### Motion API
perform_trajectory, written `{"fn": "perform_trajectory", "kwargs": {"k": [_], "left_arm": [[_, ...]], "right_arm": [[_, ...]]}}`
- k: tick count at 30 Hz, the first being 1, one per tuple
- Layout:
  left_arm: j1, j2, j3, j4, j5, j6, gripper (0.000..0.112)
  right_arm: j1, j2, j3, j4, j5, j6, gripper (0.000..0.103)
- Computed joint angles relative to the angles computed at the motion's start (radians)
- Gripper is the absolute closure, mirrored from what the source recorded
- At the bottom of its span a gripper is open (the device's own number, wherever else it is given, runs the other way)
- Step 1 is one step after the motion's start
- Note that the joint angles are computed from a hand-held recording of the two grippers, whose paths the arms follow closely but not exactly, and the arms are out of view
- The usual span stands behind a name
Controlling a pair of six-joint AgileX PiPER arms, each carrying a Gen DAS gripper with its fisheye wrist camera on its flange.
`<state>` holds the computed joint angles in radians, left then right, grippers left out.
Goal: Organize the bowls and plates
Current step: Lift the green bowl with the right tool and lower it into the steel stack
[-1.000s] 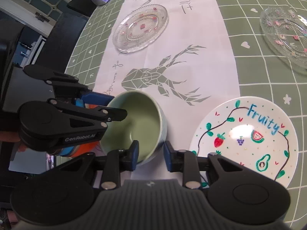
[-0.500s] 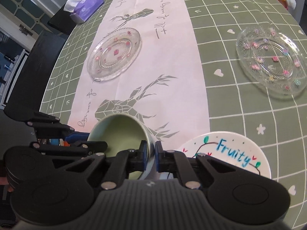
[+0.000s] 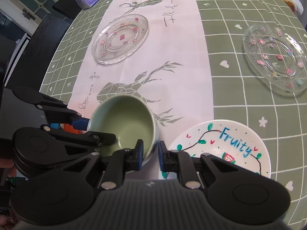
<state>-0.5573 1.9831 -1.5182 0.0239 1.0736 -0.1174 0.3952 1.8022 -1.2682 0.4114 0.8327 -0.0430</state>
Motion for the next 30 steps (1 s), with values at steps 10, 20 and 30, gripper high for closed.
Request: {"fn": "perform_trajectory", "kwargs": {"k": [10,20,30], "left_arm": [[0.000,-0.021,-0.007,0.018,0.005,-0.027,0.097],[-0.006,-0.061,-0.033,0.026,0.040,-0.051,0.099],[-0.018,-0.159,-0.051,0.033,0.112,-0.076,0.098]], "right_arm": [[-0.003,0.011,-0.022,-0.011,0.029,0.023,0.093],[-0.013,-0.021,-0.043,-0.014,0.058,0.018,0.094],[0.009,-0.116,-0.078,-0.057,0.117,0.077,0.095]]}}
